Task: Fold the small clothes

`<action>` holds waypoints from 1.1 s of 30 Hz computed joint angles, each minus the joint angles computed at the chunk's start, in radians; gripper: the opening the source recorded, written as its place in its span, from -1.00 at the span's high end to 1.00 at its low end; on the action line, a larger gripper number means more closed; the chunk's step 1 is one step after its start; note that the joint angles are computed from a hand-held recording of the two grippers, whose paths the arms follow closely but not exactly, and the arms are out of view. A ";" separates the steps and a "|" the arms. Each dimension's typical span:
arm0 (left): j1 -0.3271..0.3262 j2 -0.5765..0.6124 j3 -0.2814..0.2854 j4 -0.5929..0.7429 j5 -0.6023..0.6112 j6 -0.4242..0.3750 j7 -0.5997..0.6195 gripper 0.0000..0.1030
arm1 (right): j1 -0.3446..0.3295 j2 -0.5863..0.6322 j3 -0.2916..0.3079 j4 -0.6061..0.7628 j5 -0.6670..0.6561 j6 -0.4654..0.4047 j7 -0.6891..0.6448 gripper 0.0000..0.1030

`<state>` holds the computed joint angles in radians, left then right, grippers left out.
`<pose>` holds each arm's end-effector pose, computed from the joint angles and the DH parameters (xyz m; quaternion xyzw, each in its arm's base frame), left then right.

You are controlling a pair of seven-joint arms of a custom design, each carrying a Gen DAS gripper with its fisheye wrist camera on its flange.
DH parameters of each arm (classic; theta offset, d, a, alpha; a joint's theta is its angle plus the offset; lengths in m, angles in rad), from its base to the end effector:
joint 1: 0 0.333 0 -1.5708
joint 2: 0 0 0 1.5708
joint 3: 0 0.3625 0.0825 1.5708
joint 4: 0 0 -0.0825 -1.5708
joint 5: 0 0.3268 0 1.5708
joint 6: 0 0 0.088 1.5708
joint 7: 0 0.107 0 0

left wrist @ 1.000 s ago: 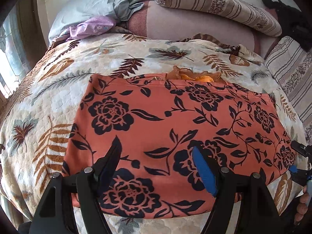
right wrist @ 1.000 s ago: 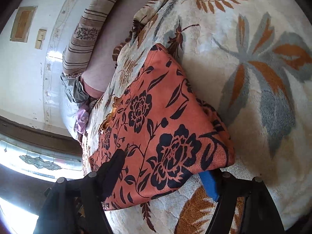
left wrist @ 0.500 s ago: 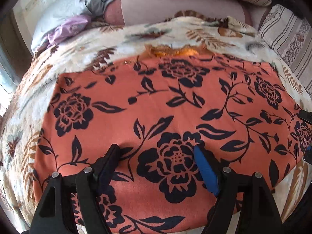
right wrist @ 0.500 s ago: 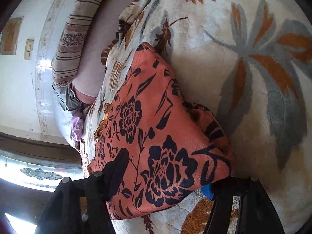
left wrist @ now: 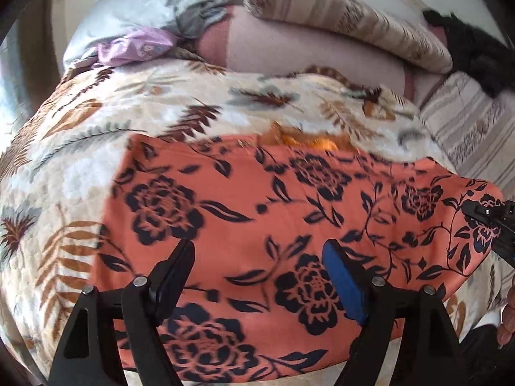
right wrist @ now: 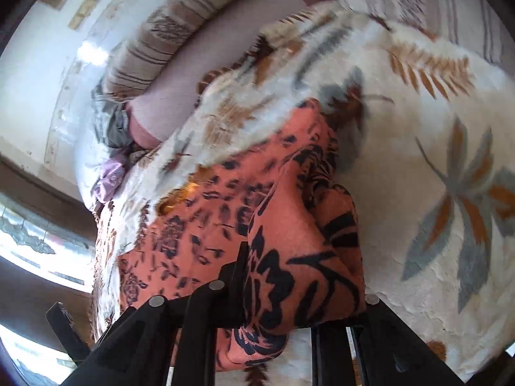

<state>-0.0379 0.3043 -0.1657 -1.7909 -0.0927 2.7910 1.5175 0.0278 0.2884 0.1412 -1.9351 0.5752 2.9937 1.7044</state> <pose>0.6372 -0.1119 0.5381 -0.6470 0.6797 -0.3021 0.1676 0.6213 0.0562 0.4995 -0.4601 0.7969 -0.0816 0.3830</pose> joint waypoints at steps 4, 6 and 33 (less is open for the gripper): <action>0.074 -0.079 0.051 -0.110 -0.078 0.142 -0.069 -0.60 | 0.187 0.028 -0.092 0.157 -0.261 0.008 0.110 0.75; 0.087 -0.097 0.106 -0.160 -0.061 0.196 -0.159 -0.60 | 0.275 0.071 -0.114 0.240 -0.380 0.004 0.144 0.75; 0.441 -0.068 -0.211 -0.064 -1.015 -0.167 0.596 -0.56 | 0.261 0.351 0.139 0.414 -0.242 -0.174 -0.132 0.74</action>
<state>0.4027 0.2359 -0.3770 -1.8549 -1.1074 2.6238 2.1138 0.2889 0.6398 0.2804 -1.5207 0.3332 2.8198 1.5720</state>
